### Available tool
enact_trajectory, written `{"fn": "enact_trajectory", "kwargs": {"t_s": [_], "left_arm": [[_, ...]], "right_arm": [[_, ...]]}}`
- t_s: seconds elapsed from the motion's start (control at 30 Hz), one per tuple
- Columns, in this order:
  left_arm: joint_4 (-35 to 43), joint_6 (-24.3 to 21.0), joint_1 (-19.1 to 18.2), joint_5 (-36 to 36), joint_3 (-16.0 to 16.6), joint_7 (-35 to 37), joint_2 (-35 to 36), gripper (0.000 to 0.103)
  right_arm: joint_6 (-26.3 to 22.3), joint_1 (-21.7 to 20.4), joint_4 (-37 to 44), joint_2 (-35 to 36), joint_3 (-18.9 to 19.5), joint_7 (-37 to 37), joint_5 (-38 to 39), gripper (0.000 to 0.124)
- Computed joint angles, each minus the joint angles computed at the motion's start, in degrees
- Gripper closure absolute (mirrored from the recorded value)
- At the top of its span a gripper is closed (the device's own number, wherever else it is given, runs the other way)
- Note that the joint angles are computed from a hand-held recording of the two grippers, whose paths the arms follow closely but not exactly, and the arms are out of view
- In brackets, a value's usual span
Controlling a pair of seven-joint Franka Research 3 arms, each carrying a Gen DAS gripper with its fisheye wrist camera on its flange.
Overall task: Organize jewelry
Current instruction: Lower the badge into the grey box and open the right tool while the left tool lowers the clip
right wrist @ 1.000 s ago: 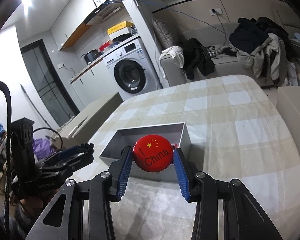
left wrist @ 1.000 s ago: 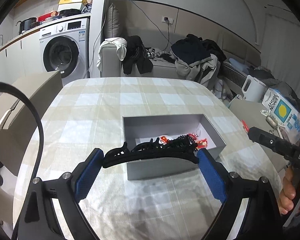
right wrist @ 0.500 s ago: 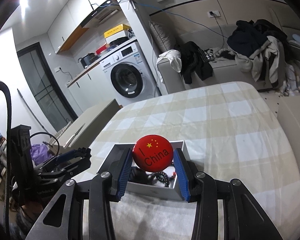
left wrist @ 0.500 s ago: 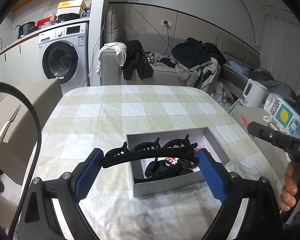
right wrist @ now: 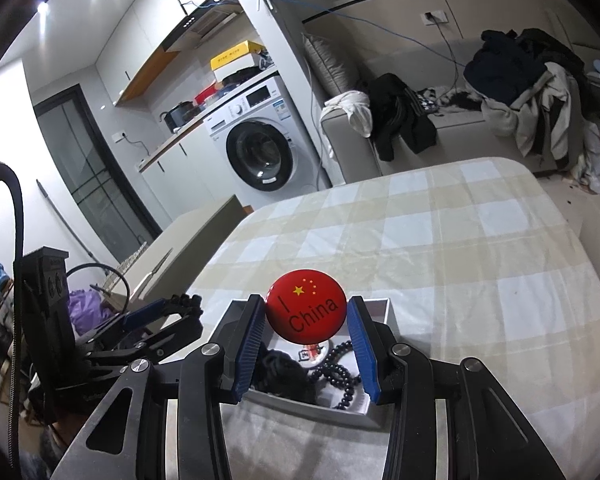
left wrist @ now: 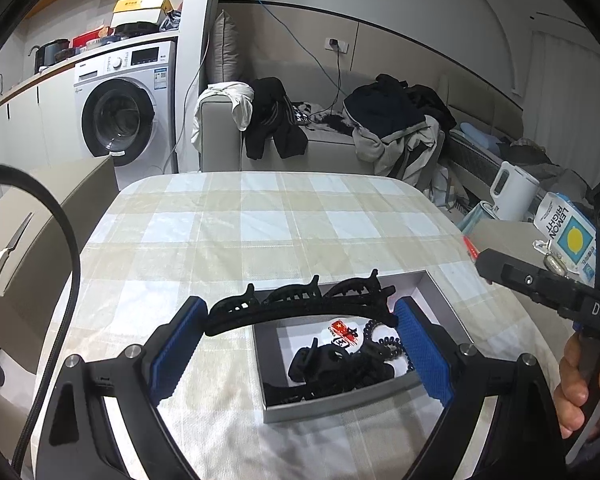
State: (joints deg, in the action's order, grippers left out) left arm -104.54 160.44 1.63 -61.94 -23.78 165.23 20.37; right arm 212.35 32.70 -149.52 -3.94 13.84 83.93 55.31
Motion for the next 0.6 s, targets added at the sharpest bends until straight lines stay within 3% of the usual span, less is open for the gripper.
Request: {"fn": "enact_trajectory", "kwargs": {"t_s": [0.6], "left_arm": [[1.4, 1.4, 0.5, 12.4, -1.9, -9.1, 3.7, 0.012]], "right_arm": [[-5.4, -2.0, 0.8, 3.5, -2.3, 6.8, -8.3, 0.082]]}}
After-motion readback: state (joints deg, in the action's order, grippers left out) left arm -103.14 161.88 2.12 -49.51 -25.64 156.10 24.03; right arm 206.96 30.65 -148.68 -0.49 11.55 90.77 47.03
